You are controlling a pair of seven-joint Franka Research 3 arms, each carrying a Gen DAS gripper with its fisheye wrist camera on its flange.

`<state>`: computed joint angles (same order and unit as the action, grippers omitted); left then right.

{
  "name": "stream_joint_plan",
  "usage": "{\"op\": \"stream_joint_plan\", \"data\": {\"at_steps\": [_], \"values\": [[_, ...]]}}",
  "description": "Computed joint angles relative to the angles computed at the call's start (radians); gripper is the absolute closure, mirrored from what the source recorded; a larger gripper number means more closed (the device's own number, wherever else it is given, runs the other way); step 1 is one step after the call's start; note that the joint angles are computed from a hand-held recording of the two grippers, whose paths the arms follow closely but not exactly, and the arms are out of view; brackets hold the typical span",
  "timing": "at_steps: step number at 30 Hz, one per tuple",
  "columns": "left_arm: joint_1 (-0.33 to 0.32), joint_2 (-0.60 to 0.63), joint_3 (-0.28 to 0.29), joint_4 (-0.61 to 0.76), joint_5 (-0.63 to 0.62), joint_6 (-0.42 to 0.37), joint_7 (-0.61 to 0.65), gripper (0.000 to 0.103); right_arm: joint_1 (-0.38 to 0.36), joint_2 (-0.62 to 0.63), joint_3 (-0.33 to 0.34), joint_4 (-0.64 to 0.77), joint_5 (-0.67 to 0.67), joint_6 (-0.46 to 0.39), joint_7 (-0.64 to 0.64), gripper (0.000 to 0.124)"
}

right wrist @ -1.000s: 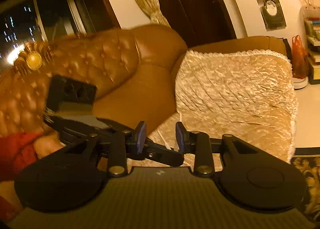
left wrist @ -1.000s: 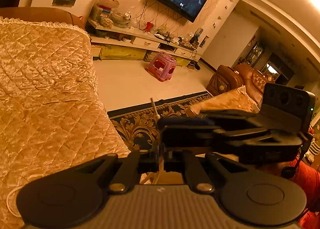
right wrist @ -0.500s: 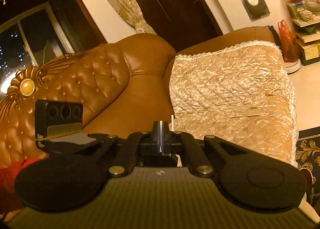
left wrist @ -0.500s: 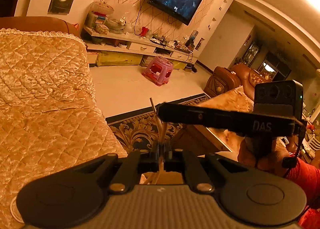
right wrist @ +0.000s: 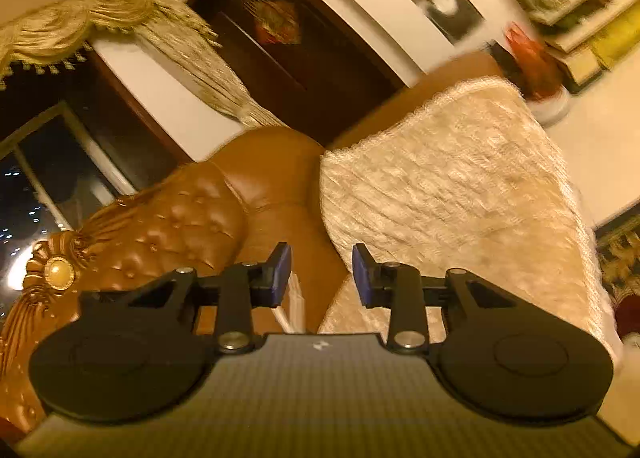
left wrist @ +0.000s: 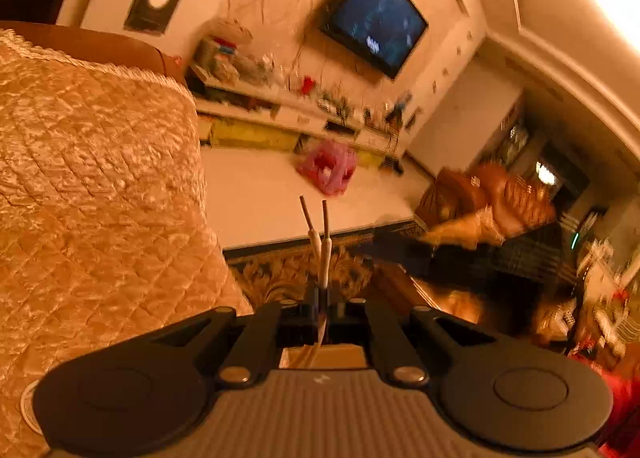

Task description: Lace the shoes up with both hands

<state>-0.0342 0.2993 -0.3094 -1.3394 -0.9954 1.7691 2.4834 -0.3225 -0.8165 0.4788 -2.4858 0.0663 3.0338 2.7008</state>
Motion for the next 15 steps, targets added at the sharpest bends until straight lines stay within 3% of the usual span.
{"op": "stream_joint_plan", "data": {"at_steps": [5, 11, 15], "values": [[0.026, 0.004, 0.001, 0.049, -0.108, 0.095, -0.064, 0.101, 0.13, 0.046, -0.051, -0.009, 0.013, -0.084, -0.03, 0.084], [0.054, 0.014, -0.024, 0.209, -0.225, 0.211, -0.025, 0.101, 0.279, 0.183, -0.114, 0.06, -0.014, -0.111, -0.138, 0.084], [0.068, 0.03, -0.051, 0.336, -0.298, 0.256, -0.009, 0.101, 0.334, 0.254, -0.134, 0.127, -0.06, -0.154, -0.222, 0.084]]}}
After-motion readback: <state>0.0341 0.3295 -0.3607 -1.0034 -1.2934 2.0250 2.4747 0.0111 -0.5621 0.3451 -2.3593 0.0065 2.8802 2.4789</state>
